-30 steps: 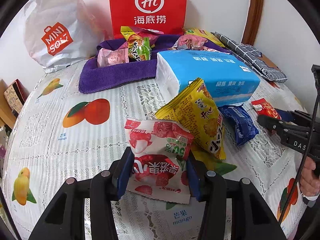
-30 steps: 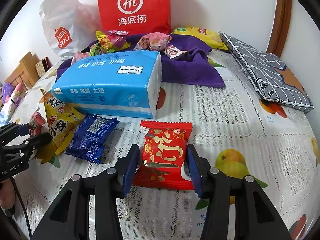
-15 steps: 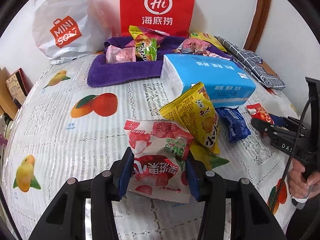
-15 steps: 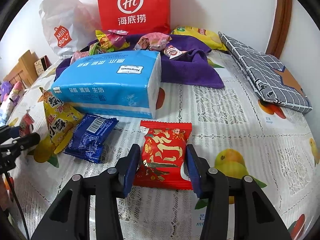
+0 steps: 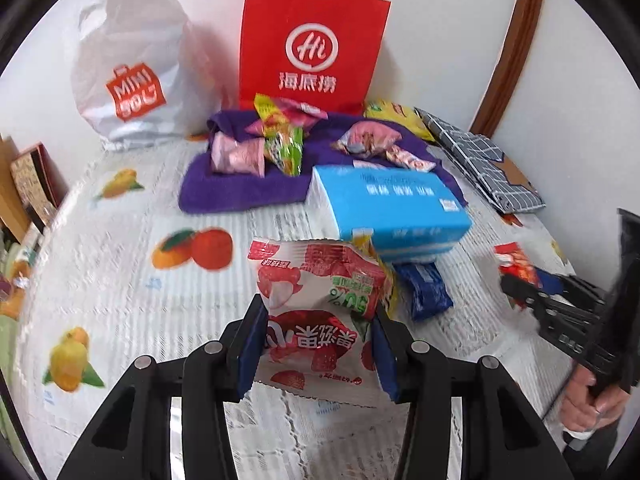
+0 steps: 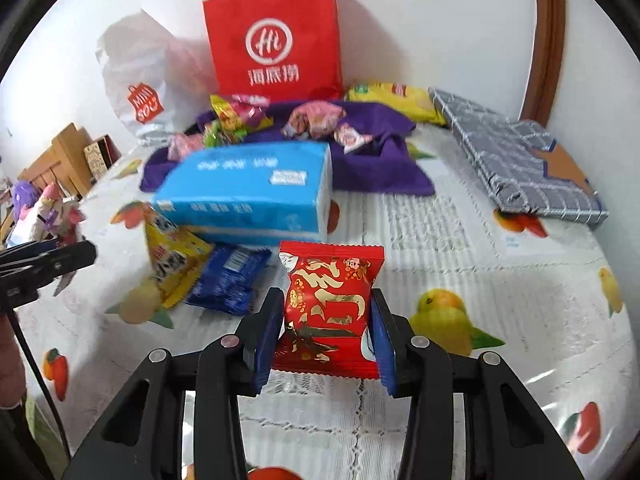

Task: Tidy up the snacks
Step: 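Carry the red snack and red-white bag over the purple towel with both tools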

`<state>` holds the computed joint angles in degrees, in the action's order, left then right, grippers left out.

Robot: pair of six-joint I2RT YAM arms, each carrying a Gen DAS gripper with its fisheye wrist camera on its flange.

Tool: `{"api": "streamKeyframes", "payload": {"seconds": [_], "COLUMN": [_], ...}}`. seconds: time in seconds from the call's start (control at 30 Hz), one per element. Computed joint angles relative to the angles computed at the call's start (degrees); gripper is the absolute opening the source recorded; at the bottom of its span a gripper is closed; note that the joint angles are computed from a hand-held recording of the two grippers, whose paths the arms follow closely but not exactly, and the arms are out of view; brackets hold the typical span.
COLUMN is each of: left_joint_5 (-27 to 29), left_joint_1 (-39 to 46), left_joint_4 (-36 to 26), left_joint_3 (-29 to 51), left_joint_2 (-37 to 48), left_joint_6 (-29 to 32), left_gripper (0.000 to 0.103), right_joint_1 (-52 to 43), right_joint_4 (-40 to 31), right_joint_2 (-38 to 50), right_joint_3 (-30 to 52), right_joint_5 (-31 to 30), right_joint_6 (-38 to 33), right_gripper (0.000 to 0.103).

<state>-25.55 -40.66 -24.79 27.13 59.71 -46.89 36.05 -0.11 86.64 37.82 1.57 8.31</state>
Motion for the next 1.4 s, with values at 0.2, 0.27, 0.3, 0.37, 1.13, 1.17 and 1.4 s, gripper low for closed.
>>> {"api": "streamKeyframes", "payload": {"seconds": [0.2,0.27,0.3,0.37,1.13,1.17,1.4], "left_joint_5": [2.9,2.8,3.3,4.7,8.6,8.4,13.3], "left_joint_1": [4.6,5.5,6.2,8.1,15.3,15.7,22.2], "left_joint_4": [-2.0,-3.2,-3.7,-4.8,-7.5,-6.3,-1.8], "left_joint_3": [4.3,6.5,7.6,10.3,21.0,20.5,22.0], "left_joint_2": [-1.9,-2.3,-2.4,-2.1,0.0,0.2,7.7], "left_joint_6": [4.5,6.0,6.8,8.6,18.2,18.7,22.5], "left_gripper": [0.046,0.046,0.046,0.046,0.046,0.046,0.046], "right_joint_1": [0.0,-0.7,-1.1,-2.3,-1.0,-1.0,-1.0], "right_joint_4": [-5.4,-7.3,-8.1,-9.4,-8.5,-9.1,-11.0], "right_joint_2": [-4.7,-4.9,-5.0,-4.4,9.1,10.5,19.7], "right_joint_3": [4.7,7.1,8.3,11.2,28.1,29.2,38.0], "right_joint_5": [1.9,1.1,0.7,-1.2,-5.9,-6.8,-7.0], "right_joint_6": [-1.6,-1.5,-1.4,-1.3,-1.9,-2.2,-5.3], "right_gripper": [0.042,0.042,0.042,0.042,0.039,0.039,0.039]}}
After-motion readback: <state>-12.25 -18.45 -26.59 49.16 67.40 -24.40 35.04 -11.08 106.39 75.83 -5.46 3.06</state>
